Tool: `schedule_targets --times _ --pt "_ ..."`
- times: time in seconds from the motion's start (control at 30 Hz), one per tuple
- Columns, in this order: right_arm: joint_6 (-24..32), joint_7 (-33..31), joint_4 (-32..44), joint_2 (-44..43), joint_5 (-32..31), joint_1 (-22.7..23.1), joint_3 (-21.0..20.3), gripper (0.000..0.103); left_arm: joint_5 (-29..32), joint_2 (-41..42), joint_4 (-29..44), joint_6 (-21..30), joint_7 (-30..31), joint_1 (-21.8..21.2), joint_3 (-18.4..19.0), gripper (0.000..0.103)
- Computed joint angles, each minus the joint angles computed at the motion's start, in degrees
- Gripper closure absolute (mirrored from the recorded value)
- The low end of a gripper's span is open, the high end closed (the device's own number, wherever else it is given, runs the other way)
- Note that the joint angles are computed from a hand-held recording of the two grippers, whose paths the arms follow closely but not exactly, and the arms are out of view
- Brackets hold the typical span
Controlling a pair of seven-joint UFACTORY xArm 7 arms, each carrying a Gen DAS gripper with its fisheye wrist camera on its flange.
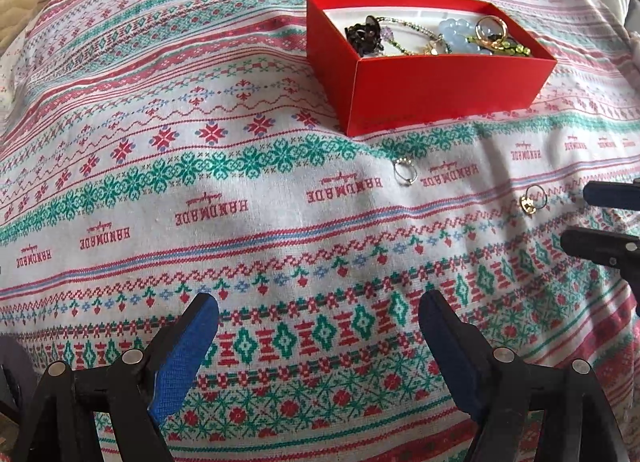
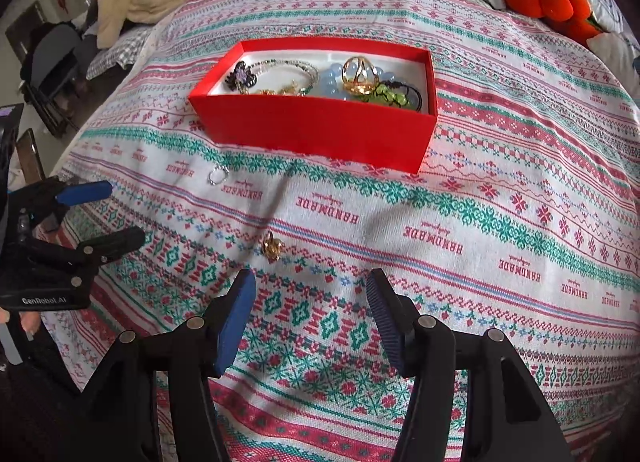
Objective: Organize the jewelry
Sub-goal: 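Grasp the gold earring with the right gripper while the left grasps the silver ring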
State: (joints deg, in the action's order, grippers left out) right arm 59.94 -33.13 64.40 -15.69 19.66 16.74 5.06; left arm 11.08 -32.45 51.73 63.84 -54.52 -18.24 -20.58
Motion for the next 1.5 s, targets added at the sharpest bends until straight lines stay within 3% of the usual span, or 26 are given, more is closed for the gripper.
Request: schedule_targets --times 0.2,0.5,0.83,1.13,1.2,1.3,1.33,1.5 --pt "-4.39 -2.3 -4.5 -2.27 -3.06 1.11 1.37 0.042 -0.79 -1.13 -1.27 0.12 0.07 -0.2 0.46 0.018" --pt "-7.1 -1.16 -4.04 -0.73 -2.97 2.71 1.91 0.044 -1.0 -1.27 -1.34 0.0 0.03 -0.02 0.31 0.018" --pt "-7.27 -0.16 -1.09 2.38 -2.09 3.69 2.49 0.086 -0.53 0.3 -0.57 -0.6 0.46 -0.12 0.1 0.018" --pt "-6.55 0.47 -0.6 1.98 -1.51 3.13 1.98 0.088 1.83 1.97 0.36 -4.17 -0.06 0.23 0.08 0.019" --pt "-6.21 1.03 -0.39 2.01 -1.61 2.8 1.86 0.088 0.42 1.4 -1.23 -8.84 0.46 -0.36 1.58 0.026" --pt "-5.34 0.79 -0.36 1.62 -1.05 2.3 1.17 0.088 -3.34 1.31 -3.69 -16.98 2.95 -1.44 4.22 0.055" --pt "-5.23 0.63 -0.29 1.6 -0.89 2.16 1.05 0.088 -3.91 1.77 -3.8 -18.34 3.58 -1.38 4.35 0.057" --pt "-4.08 0.17 0.06 1.44 -0.2 1.41 0.51 0.088 -2.48 5.22 -1.94 -18.66 4.94 0.07 2.62 0.07"
